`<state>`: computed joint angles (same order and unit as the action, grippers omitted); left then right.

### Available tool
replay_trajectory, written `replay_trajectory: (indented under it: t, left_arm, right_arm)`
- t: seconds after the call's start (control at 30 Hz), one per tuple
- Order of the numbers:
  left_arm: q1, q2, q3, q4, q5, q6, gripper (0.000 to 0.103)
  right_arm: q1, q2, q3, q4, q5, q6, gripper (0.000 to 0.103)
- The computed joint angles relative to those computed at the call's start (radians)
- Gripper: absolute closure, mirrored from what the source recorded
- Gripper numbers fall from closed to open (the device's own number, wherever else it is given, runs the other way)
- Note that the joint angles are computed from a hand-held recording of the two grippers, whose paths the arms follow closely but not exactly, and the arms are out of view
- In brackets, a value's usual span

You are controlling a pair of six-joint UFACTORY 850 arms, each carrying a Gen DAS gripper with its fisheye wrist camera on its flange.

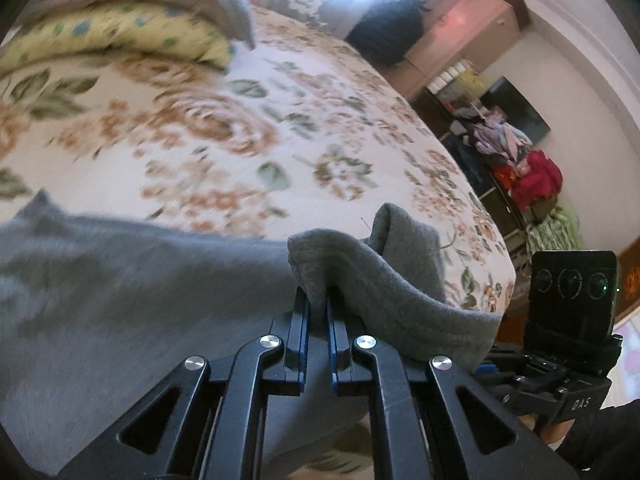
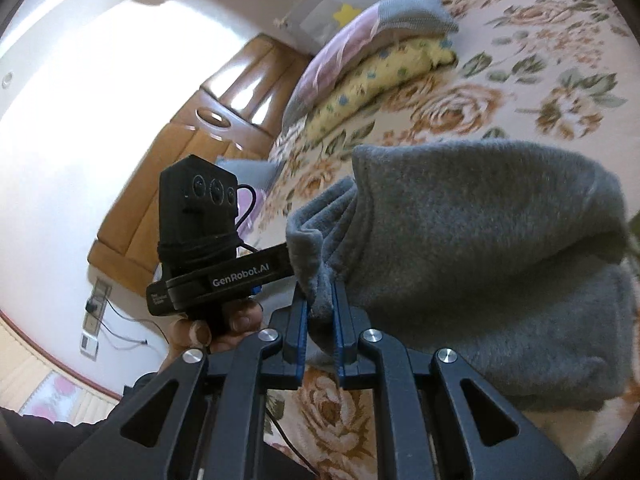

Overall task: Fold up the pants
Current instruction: 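Lift the grey sweatpants with both grippers and fold them over again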

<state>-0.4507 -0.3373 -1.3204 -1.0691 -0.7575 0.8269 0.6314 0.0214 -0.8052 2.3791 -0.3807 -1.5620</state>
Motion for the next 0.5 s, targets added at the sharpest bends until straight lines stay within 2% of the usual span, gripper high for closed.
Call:
replay_trajectory:
  t: [0.17,0.33,0.43,0.5]
  left_arm:
    - [0.044,-0.007,0.034,0.062,0.009,-0.05,0.094]
    - [0.093,0.034,0.092,0.105,0.041,-0.091,0.096]
    - [0.117,0.072,0.128,0.122,0.059,-0.121,0.095]
    - [0.119,0.1,0.15,0.128,0.075,-0.133,0.095]
  right_arm:
    - [0.016,-0.071,-0.036,-0.043,-0.006,0.042,0.091]
    - [0.033,-0.127,-0.078,-0.118,0.015,0.115,0.091]
    - [0.029,-0.164,-0.113,-0.315,0.012,0.315,0.086]
    - [0.03,-0.175,-0.128,-0.43,0.006,0.424,0.077]
